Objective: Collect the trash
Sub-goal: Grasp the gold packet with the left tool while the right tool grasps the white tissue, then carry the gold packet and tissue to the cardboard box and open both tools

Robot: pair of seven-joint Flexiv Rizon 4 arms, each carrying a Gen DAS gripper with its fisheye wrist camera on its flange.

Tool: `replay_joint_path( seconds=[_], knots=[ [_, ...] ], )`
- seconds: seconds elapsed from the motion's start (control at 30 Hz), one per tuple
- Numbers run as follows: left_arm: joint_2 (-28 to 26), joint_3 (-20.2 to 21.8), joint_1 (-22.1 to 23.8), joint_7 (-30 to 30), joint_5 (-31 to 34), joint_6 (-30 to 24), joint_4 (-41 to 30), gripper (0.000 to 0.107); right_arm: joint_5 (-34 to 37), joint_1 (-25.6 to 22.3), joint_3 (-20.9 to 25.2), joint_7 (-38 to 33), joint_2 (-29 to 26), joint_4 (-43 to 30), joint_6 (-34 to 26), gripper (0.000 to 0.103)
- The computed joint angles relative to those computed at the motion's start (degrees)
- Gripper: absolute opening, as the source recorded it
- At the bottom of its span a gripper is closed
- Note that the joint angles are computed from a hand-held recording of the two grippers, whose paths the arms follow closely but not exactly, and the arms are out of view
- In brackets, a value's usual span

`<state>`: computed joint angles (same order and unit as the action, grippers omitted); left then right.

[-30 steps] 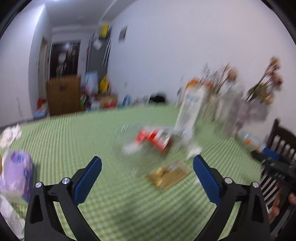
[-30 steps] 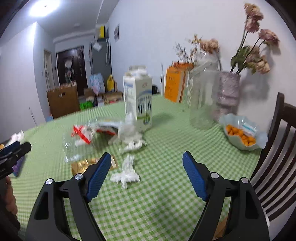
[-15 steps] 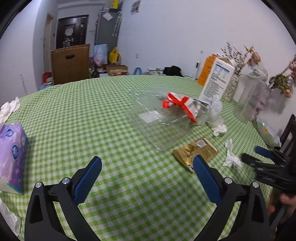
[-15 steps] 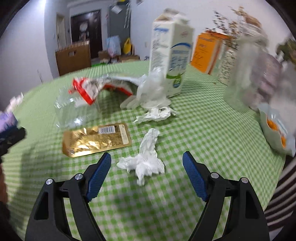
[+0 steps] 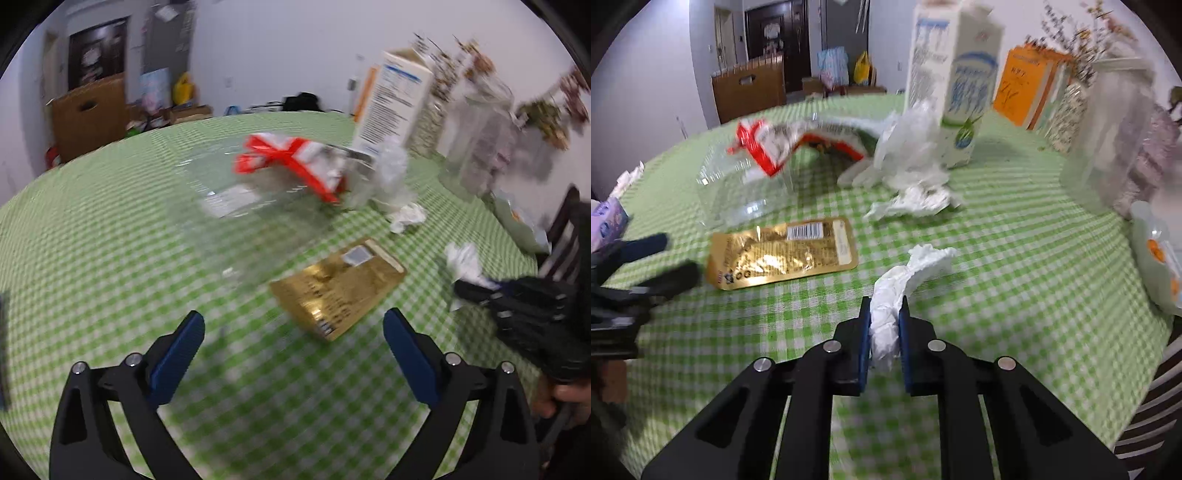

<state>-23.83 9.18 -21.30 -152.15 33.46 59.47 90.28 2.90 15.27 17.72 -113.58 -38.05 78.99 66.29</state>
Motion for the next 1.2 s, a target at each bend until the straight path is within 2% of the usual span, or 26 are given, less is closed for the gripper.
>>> replay_joint_path(
  seconds=[0.03, 0.07, 0.1, 0.13, 0.2, 0.27, 0.3, 0.5, 0.63, 0.8, 0.9, 1.03, 1.13, 1.2],
  knots=[
    [-1.1, -0.9, 0.7, 2.3, -1.9, -2.6, -1.4, 0.079, 0.8, -0.9, 0.8, -0.7, 0.4, 0.3, 0.2, 0.014],
    [-1.8, -1.4, 1.2, 3.0, -3.4, -4.3, -2.2, 0.063, 1.6, -1.9, 1.3, -1.3, 1.0, 0.8, 0.5, 0.014],
    [-2.4, -1.8, 1.9, 3.2, -5.3, -4.6, -2.4, 0.057, 2.3, -2.6, 1.7, -1.9, 1.6, 1.3, 0.9, 0.014],
    [-2.8, -0.9, 1.1, 1.2, -4.5, -4.3, -2.8, 0.054, 2.9, -3.1, 2.0, -2.5, 1.7, 1.5, 1.1, 0.014],
    [-3.2, -1.5, 2.3, 0.9, -6.5, -1.1, -2.2, 0.025, 4.1, -4.2, 2.4, -3.3, 2.6, 2.3, 1.4, 0.014],
    [-3.7, -1.0, 1.5, 1.5, -6.1, -0.1, -2.8, 0.006, 4.7, -4.5, 2.4, -3.6, 2.5, 1.9, 1.1, 0.014],
    [-4.0, -0.1, 0.2, 1.6, -4.6, -0.9, -3.9, 0.001, 5.2, -4.9, 2.6, -4.1, 2.5, 1.9, 1.1, 0.014],
    [-1.5, 3.6, -4.5, -5.1, 3.5, 1.5, -5.5, 0.000, 7.5, -6.3, 2.9, -5.2, 2.9, 1.9, 1.5, 0.014],
    [1.0, 3.5, -7.0, -7.6, 9.9, -2.5, -8.0, 0.000, 10.9, -9.0, 6.0, -10.0, 4.1, 2.2, 1.6, 0.014],
    [1.8, 0.8, -8.1, -8.9, 16.0, -6.9, -11.7, 0.000, 14.5, -10.2, 6.6, -13.5, 5.9, 3.5, 2.1, 0.014],
    [1.1, -1.3, -7.7, -7.4, 16.2, -7.4, -13.7, 0.000, 16.1, -10.9, 5.8, -14.1, 7.0, 4.5, 2.9, 0.014],
    [-2.2, -3.2, -7.6, -3.7, 15.1, -3.8, -18.1, 0.000, 17.9, -13.2, 3.7, -13.3, 9.3, 7.6, 5.4, 0.014],
    [-7.2, -5.0, -7.8, 3.3, 12.1, -0.6, -23.9, 0.000, 17.8, -15.1, 0.7, -11.0, 11.2, 10.6, 7.2, 0.014],
    [-11.4, -7.8, -6.9, 9.1, 8.1, 2.5, -28.1, 0.000, 17.4, -16.8, -1.2, -9.2, 12.2, 12.6, 8.0, 0.014]
  ],
)
